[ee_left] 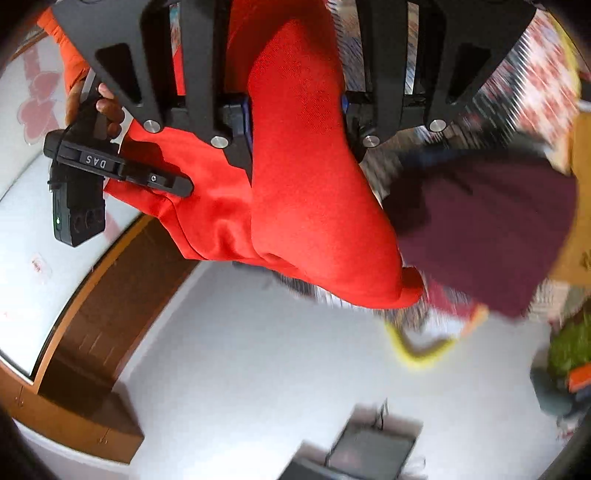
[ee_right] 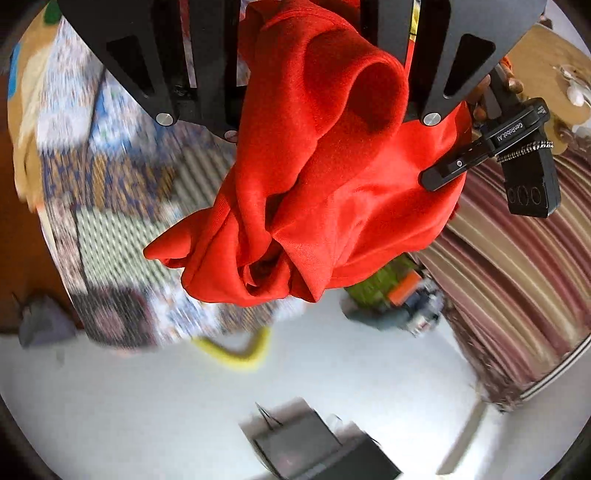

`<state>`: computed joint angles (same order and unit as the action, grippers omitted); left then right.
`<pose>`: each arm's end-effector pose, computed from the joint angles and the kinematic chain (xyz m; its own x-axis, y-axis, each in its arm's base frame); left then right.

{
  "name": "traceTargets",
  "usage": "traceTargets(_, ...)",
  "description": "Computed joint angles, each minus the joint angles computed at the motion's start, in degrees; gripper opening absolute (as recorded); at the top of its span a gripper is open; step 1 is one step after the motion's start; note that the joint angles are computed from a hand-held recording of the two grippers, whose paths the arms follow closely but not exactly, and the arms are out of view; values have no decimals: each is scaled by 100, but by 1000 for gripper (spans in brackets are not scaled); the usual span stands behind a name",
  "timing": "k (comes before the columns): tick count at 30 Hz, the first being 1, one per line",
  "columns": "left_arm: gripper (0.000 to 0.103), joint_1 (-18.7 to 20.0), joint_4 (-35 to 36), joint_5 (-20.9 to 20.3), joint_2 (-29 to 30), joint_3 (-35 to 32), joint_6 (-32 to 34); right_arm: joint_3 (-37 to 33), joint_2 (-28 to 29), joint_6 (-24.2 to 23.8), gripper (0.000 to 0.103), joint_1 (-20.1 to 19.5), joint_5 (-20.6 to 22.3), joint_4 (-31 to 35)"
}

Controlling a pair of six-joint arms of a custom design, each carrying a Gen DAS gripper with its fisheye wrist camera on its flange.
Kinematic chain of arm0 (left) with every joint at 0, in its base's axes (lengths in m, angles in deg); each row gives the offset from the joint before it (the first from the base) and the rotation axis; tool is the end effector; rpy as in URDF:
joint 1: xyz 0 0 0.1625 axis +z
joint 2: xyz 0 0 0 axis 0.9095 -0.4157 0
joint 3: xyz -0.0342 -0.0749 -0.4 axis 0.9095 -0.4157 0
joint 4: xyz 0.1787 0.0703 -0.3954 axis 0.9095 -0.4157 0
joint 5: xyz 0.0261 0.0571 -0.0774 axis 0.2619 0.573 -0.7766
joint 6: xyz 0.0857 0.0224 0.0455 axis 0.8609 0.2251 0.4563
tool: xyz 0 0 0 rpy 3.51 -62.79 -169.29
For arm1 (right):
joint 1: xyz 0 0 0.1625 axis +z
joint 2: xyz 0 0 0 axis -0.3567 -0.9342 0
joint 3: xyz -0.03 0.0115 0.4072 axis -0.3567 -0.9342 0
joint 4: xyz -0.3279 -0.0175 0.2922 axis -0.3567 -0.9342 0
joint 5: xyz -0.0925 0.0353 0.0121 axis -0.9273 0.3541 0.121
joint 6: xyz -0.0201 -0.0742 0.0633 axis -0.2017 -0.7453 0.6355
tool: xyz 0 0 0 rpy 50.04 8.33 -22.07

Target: Fold large clothes

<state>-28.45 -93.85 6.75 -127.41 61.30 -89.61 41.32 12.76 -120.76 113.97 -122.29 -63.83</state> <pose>-0.4259 -0.5837 0.1810 -0.9514 -0.0288 -0.3065 0.2332 0.5827 -0.7786 0.1814 -0.6491 0.4151 -0.8050 -0.5912 0.0490 -0.5750 0.7573 -0.3097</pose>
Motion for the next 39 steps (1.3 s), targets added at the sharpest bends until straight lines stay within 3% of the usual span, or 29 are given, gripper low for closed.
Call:
traceTargets(7,33,171,28,593,-607,-275,929,-516,878,317,21,716,357,-597)
traceTargets(15,33,1021,291,471,-1141,-310,1262,-686,1906,677,21,1005,442,-1289)
traceTargets(19,33,1639,748,216,-1236,-214,907,-726,2425,641,21,938,37,-1340)
traceTargets(21,34,1966,1304,-31,-1270,-116,321,-738,2674,562,21,884,-375,-1313)
traceTargets(23,40,2208,1460,-120,-1234,-19,163,-650,2760,466,24,790,-534,-1410)
traceTargets(25,52,2194,897,-47,-1249,264,521,-550,2673,414,26,704,-405,-1412)
traceTargets(26,63,2140,715,101,-1269,375,637,-560,2634,398,32,704,-425,-1380)
traceTargets(28,68,2003,756,429,-1302,488,653,-420,2487,317,42,777,-697,-1509)
traceTargets(32,85,1623,1343,1242,-1475,813,97,147,2081,-240,61,952,-1407,-2265)
traceTargets(34,89,1457,1556,1371,-1566,946,-146,323,1953,-441,63,980,-1603,-2481)
traceTargets(36,99,1331,1886,1395,-1705,1115,-500,462,1846,-601,66,967,-1703,-2547)
traceTargets(39,100,1183,2613,1549,-1800,1265,-1071,658,1640,-666,71,932,-1876,-2539)
